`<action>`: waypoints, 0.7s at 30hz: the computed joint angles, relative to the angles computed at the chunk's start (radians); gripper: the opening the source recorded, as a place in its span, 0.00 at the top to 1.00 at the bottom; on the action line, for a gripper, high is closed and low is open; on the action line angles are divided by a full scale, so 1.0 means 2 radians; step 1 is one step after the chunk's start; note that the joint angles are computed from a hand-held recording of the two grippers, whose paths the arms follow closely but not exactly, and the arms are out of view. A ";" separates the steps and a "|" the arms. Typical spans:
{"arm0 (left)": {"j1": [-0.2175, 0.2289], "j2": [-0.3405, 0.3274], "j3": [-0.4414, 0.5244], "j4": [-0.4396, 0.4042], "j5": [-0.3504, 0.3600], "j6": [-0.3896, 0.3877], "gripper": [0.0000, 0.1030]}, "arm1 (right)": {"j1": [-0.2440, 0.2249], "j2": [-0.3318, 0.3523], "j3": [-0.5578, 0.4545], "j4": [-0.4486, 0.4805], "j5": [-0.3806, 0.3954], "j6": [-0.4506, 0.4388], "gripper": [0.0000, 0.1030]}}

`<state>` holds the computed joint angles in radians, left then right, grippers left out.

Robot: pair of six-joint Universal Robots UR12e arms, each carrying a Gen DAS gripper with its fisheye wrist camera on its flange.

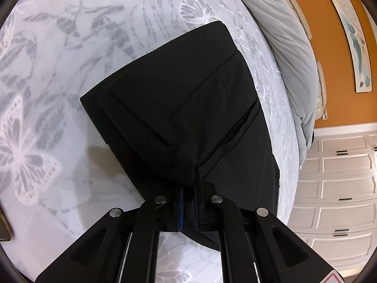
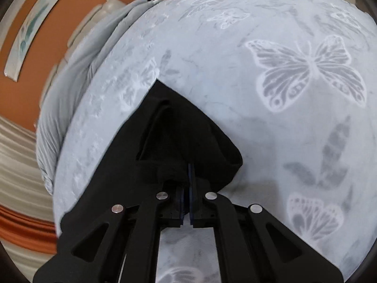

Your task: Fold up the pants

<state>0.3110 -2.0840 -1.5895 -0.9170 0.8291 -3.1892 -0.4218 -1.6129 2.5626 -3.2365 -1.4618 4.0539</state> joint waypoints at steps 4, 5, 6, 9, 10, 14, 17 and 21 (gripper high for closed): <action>-0.002 0.005 -0.005 0.015 0.010 0.000 0.95 | 0.007 0.004 -0.007 -0.012 -0.007 0.007 0.95; -0.003 0.006 -0.006 0.019 0.013 0.001 0.95 | 0.007 0.002 -0.005 -0.020 -0.010 0.012 0.94; -0.003 0.006 -0.007 0.020 0.014 0.001 0.95 | 0.009 0.004 -0.004 -0.027 -0.017 0.017 0.90; -0.001 0.005 -0.007 0.014 0.008 0.000 0.95 | 0.016 0.006 -0.006 -0.030 -0.039 0.036 0.58; 0.000 0.004 -0.007 0.011 0.005 0.000 0.95 | 0.017 0.004 -0.004 -0.030 -0.045 0.039 0.58; 0.001 0.002 -0.006 0.003 0.003 0.000 0.93 | 0.014 0.010 -0.006 -0.025 -0.052 0.040 0.73; 0.000 0.002 -0.006 0.004 0.008 0.002 0.93 | 0.013 0.016 -0.007 -0.039 -0.048 0.041 0.91; -0.002 0.003 -0.008 0.008 0.014 -0.002 0.93 | 0.045 0.017 -0.020 -0.210 -0.082 -0.035 0.94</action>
